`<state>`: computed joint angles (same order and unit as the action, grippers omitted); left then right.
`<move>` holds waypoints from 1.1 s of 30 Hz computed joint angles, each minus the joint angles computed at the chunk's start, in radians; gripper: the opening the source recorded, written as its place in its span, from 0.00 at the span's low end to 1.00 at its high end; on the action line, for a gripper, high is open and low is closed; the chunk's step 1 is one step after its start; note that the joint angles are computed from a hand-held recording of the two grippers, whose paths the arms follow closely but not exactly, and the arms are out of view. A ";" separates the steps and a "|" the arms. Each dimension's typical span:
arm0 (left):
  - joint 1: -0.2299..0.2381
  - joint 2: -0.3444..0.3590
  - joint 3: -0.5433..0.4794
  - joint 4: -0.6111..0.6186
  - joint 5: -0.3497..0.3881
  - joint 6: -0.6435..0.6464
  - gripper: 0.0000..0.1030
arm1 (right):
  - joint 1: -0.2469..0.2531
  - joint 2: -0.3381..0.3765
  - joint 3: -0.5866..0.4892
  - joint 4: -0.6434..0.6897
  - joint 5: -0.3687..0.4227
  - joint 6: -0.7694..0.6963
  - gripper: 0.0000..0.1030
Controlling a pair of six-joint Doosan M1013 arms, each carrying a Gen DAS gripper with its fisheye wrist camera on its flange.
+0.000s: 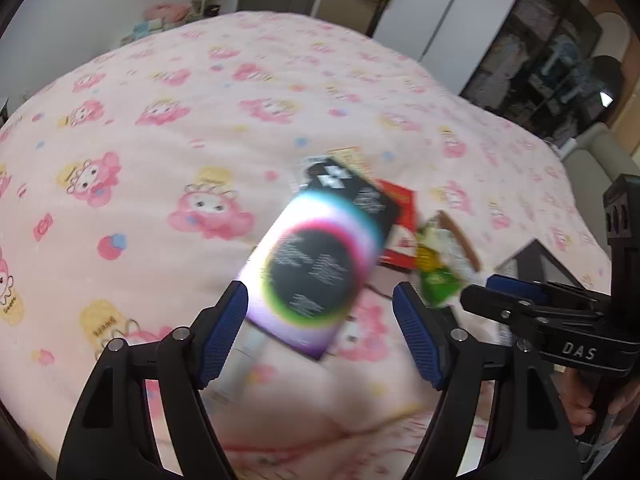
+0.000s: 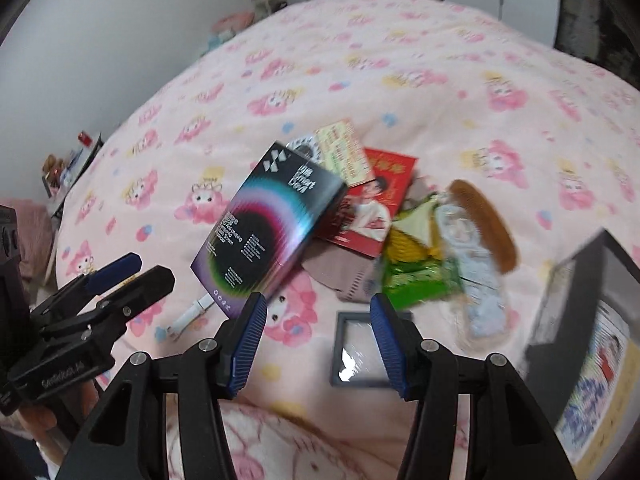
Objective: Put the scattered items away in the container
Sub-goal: 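Withdraw the right gripper and move toward the black Smart Devil box, then grasp the black Smart Devil box with the right gripper and lift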
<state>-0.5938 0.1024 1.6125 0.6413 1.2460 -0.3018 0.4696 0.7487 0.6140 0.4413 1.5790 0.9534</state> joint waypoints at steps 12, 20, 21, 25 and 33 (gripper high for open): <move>0.123 -0.039 0.158 -0.108 -0.160 -0.092 0.33 | 0.039 0.177 -0.216 -0.041 0.203 0.098 0.50; 0.148 -0.063 0.209 -0.181 -0.382 -0.076 0.49 | 0.039 0.215 -0.260 -0.011 0.254 0.114 0.50; 0.149 -0.060 0.206 -0.211 -0.402 -0.047 0.49 | 0.041 0.221 -0.267 -0.004 0.264 0.118 0.50; 0.149 -0.064 0.212 -0.275 -0.536 0.036 0.48 | 0.043 0.212 -0.242 -0.007 0.241 0.110 0.50; 0.169 -0.027 0.181 -0.269 -0.507 0.032 0.45 | 0.036 0.226 -0.251 0.047 0.251 0.146 0.52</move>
